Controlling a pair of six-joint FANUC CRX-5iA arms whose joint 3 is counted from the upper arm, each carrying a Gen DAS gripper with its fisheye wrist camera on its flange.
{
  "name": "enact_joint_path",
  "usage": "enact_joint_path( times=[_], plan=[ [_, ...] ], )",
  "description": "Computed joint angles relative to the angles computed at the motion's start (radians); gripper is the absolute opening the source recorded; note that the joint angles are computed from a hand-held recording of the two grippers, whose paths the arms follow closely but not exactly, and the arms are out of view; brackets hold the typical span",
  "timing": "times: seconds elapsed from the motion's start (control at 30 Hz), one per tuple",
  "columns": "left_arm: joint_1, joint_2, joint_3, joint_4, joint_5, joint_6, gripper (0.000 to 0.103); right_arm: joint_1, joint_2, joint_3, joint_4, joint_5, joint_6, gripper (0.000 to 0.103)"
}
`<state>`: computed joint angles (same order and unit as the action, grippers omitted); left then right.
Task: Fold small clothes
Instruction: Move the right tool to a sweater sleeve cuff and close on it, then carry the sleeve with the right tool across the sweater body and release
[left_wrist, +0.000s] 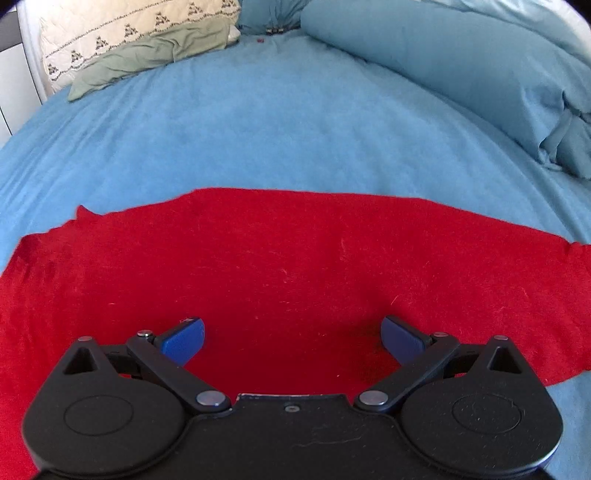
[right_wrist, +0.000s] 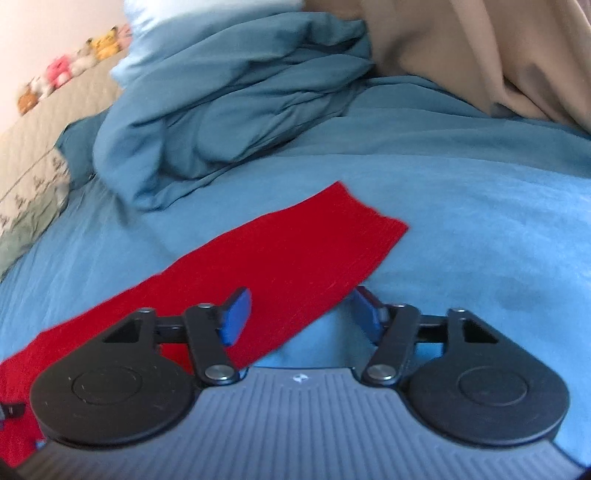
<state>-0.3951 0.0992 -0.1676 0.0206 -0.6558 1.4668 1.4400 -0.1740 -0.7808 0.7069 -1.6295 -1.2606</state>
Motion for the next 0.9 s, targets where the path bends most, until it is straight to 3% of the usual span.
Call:
enact_joint_path(
  times=[0.03, 0.1, 0.3, 0.43, 0.53, 0.6, 0.77, 0.9],
  plan=[
    [-0.001, 0.006, 0.005, -0.001, -0.002, 0.001, 0.103, 0.001, -0.003, -0.007, -0.003, -0.004, -0.015, 0.065],
    [-0.002, 0.012, 0.007, -0.003, 0.005, 0.0, 0.103, -0.001, -0.001, -0.012, -0.011, -0.014, -0.026, 0.046],
    [0.001, -0.001, -0.015, -0.015, 0.039, -0.017, 0.103, -0.021, -0.011, -0.003, -0.02, -0.011, 0.03, 0.021],
    [0.028, -0.042, -0.028, -0.006, 0.03, -0.033, 0.103, -0.044, -0.02, 0.032, 0.02, -0.022, 0.114, 0.02],
    [0.101, -0.112, -0.116, 0.16, 0.095, -0.197, 0.103, -0.075, -0.014, 0.078, 0.123, -0.027, 0.206, 0.02],
    [0.141, -0.154, -0.142, 0.201, 0.106, -0.247, 0.103, -0.109, 0.005, 0.12, 0.233, -0.002, 0.274, 0.02],
    [0.265, -0.251, -0.193, 0.264, 0.091, -0.373, 0.103, -0.232, 0.099, 0.265, 0.506, 0.22, 0.442, 0.02],
    [0.401, -0.336, -0.28, 0.351, 0.103, -0.493, 0.103, -0.349, 0.224, 0.389, 0.715, 0.555, 0.512, 0.02]
  ],
)
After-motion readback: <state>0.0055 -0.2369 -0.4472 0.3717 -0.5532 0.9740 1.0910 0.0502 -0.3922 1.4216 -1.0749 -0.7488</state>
